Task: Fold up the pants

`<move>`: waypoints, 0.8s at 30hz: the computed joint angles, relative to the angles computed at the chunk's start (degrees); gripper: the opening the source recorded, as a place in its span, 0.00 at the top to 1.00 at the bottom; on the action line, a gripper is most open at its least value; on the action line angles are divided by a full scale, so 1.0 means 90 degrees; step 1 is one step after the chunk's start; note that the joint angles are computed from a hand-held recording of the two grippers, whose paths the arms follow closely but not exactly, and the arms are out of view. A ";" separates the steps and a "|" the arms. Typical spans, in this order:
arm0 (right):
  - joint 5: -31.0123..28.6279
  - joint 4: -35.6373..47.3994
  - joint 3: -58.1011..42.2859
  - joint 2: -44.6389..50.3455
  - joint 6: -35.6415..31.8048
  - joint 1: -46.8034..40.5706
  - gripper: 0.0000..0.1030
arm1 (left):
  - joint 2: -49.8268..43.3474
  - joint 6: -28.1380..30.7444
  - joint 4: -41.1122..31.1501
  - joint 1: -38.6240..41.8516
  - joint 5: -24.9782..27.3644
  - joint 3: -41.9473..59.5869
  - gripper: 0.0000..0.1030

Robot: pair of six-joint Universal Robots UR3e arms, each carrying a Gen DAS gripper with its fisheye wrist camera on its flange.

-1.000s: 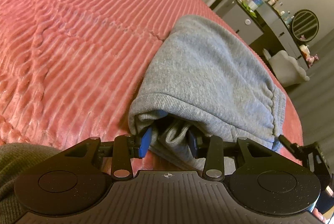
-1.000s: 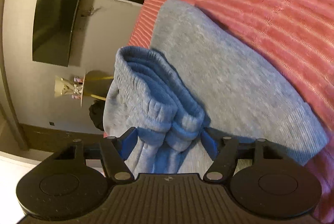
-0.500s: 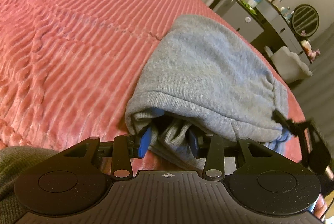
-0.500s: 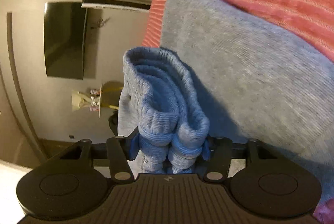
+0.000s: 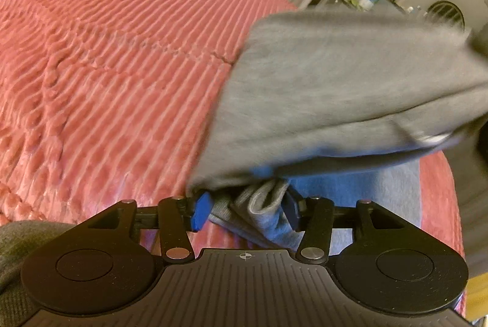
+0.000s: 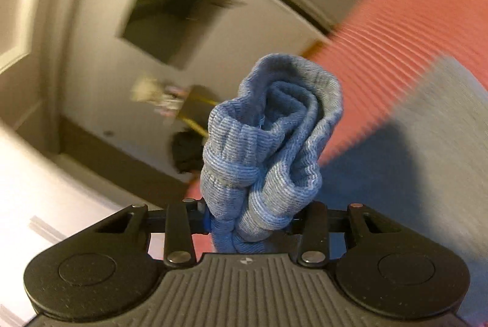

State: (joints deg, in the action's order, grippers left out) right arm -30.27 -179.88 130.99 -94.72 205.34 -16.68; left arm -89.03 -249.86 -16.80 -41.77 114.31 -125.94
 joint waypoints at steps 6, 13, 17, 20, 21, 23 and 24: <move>0.0527 0.0329 -0.0351 -0.0649 0.0034 -0.0094 0.62 | 0.0062 -0.0022 0.1715 0.0059 0.0040 -0.0831 0.44; 0.0972 0.1559 -0.0216 -0.1560 -0.0226 -0.0505 0.62 | -0.0414 0.0759 0.0804 -0.0271 0.0352 0.0105 0.32; 0.1007 0.2166 -0.0351 -0.1792 -0.0668 -0.0483 0.62 | -0.0167 0.0310 0.1093 -0.0005 0.0159 -0.0324 0.54; 0.1123 0.2509 -0.0308 -0.1966 -0.0800 -0.0717 0.62 | 0.0014 0.0219 0.1624 0.0117 0.0076 -0.0733 0.65; 0.1137 0.2550 -0.0294 -0.2013 -0.0773 -0.0809 0.62 | 0.0033 0.0261 0.1756 0.0145 0.0038 -0.0805 0.68; 0.1362 0.3283 -0.0155 -0.2432 -0.1197 -0.1235 0.62 | 0.0003 0.0374 0.1778 0.0079 0.0152 -0.0769 0.73; 0.1475 0.3944 -0.0098 -0.2754 -0.1624 -0.1478 0.62 | -0.0045 0.0472 0.1745 0.0015 0.0251 -0.0698 0.74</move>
State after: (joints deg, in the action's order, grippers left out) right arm -16.99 -144.39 130.11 -119.51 190.73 -29.99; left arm -89.44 -245.61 -1.09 -41.63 116.56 -132.22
